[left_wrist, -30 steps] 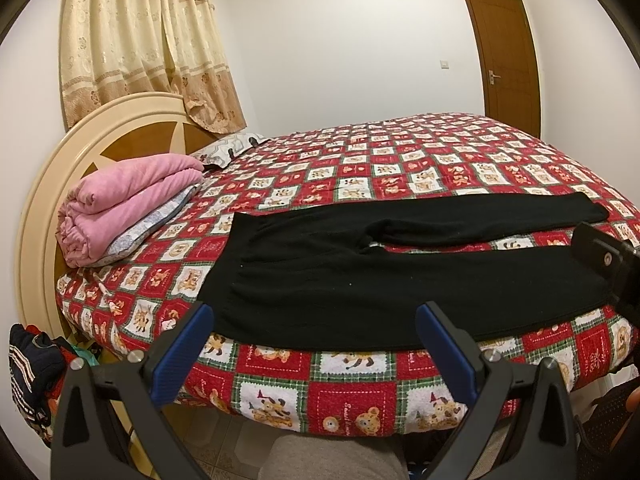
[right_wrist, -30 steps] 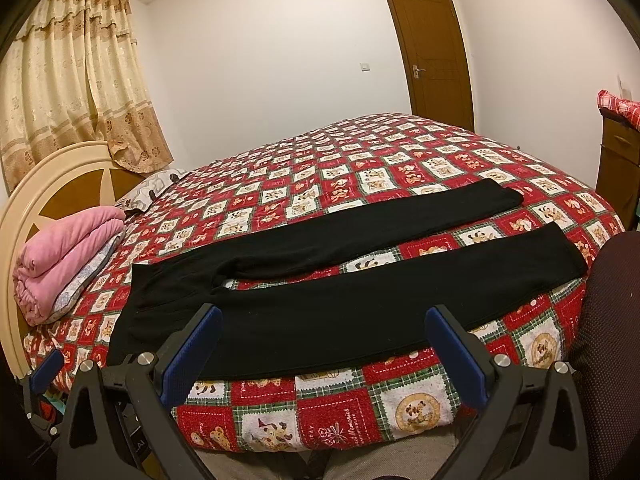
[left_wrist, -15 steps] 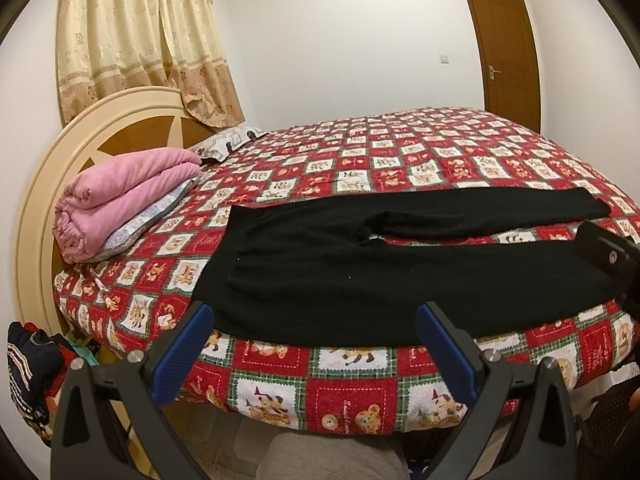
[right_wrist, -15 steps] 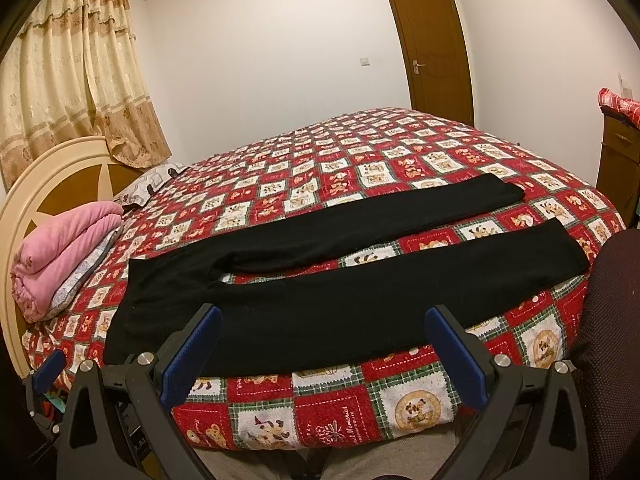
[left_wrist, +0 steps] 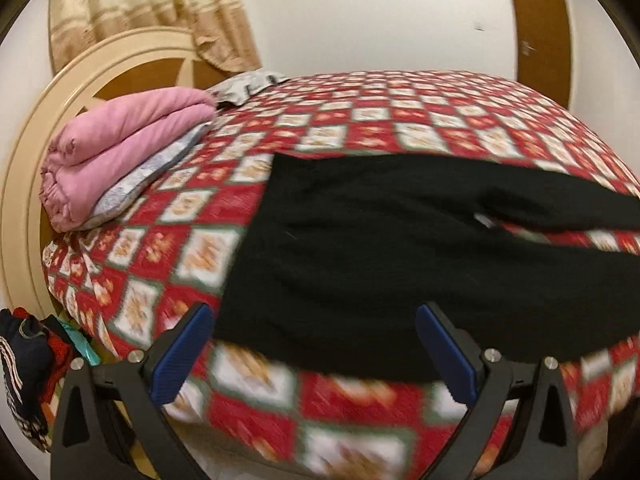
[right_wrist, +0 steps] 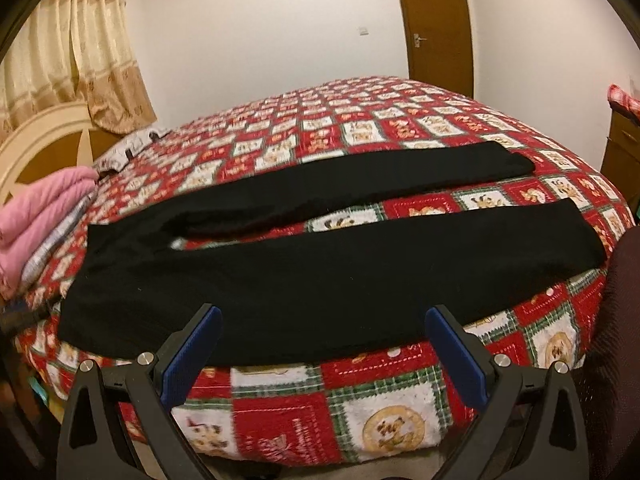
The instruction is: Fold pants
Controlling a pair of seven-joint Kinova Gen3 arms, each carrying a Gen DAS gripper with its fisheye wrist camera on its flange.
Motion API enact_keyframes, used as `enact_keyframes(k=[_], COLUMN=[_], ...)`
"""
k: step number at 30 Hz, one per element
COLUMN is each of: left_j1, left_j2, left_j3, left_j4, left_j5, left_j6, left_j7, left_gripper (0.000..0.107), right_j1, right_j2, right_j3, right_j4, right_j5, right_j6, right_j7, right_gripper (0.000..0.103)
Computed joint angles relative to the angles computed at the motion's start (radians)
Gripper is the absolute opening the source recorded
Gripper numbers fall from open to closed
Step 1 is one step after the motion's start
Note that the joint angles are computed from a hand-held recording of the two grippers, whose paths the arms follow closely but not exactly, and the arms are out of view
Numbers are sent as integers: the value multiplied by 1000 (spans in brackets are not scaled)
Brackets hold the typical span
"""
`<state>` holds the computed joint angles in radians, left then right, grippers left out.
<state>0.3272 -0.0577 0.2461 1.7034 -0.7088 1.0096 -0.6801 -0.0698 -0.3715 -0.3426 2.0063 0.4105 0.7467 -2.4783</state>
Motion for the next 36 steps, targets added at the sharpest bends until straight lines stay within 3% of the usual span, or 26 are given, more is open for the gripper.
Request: enact_keyframes(k=[2,6,10,12,14,17,19,22,26,29,34,36], left_j1=[-82,-268,-414,-395,-336,-263,-236,-250,-304,-289,-269,-260], left_j2=[33,140,260,313,356,427,468,511,505,513,520,525], left_j3=[-3,63,121,61,-31,-170,-224,-225,-208,-222,-239,-244], left_j4=[-49,-177,-307,-376,-430,-520,-567,-611,-571,-579,-589,-593], left_j5=[34,110,247,321,377,491,538,581,691,688,669,656], left_j6=[-35,-59,-60,-39,-22,19,45,59,-22,-30,-29,-28], left_j7=[-81,-244,-407,-485,-531,-625,-665,-706,-753,-750,-728,-717], left_gripper=[103,103,103,102,97,91,91,82,73,73,78,80], right_j1=[-5,-4,78,108,80,-39,-99,-83,68,77,-24,-22], right_j2=[24,77,124,151,181,250,302,387,539,665,869,931], right_j3=[23,38,9,5,47,182,272,290,142,136,296,305], right_j4=[-12,-58,-112,-141,-177,-258,-319,-418,-600,-739,-971,-1064], right_j5=[-3,17,-81,-137,-179,-247,-308,-344,-330,-322,-411,-439], right_j6=[-11,-19,-46,-55,-48,-17,2,27,90,126,233,304], right_j7=[24,53,202,283,365,487,568,690,853,975,1176,1215], right_gripper=[102,102,102,100,89,79,78,78,78,78,78,78])
